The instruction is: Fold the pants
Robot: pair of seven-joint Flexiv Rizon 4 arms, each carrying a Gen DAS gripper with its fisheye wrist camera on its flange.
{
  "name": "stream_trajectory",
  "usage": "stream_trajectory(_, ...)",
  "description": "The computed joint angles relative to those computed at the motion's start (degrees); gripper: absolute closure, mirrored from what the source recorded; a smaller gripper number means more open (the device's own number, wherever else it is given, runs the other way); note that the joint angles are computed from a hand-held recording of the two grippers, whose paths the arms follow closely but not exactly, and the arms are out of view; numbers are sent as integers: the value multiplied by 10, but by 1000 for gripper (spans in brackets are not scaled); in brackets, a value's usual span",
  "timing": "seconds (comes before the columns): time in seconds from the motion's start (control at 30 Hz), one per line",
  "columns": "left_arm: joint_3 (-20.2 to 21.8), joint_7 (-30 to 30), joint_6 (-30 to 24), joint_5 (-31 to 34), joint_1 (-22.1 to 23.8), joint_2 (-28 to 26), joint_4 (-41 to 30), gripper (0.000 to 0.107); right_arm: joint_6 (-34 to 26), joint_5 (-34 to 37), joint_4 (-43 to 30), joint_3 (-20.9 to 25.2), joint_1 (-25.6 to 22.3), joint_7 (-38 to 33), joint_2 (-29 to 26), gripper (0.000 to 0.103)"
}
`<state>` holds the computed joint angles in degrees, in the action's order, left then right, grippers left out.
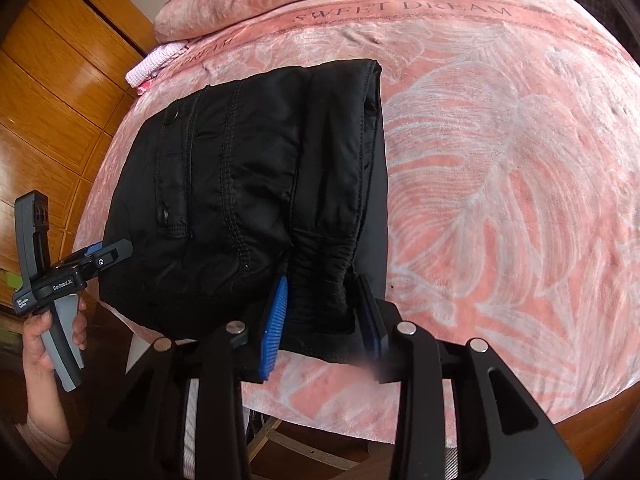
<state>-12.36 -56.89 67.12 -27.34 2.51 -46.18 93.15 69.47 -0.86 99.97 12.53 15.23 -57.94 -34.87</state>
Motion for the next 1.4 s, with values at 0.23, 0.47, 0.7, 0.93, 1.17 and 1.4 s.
stream_trajectory(0.23, -42, 43, -33, -52, 46, -1, -1, 8, 64, 26, 15, 25, -37, -23, 10, 35)
stream_trajectory(0.47, -88, 115, -152, -151, 99, -57, -64, 8, 59, 137, -45, 150, -149, -144, -52, 30)
stream_trajectory(0.7, -57, 98, -291, -171, 93, -133, -168, 7, 37, 212, -82, 179, -169, -206, -88, 26)
stream_trajectory(0.93, -51, 121, -376, -165, 77, -169, -228, 8, -7, 296, -127, 228, -214, -301, -126, 20)
stream_trajectory(1.17, -48, 85, -511, -146, 68, -218, -330, 8, -52, 334, -172, 207, -190, -350, -147, 12)
stream_trajectory(1.4, -29, -10, -486, -146, 50, -228, -350, 48, -32, 375, -160, 180, -163, -379, -119, 46)
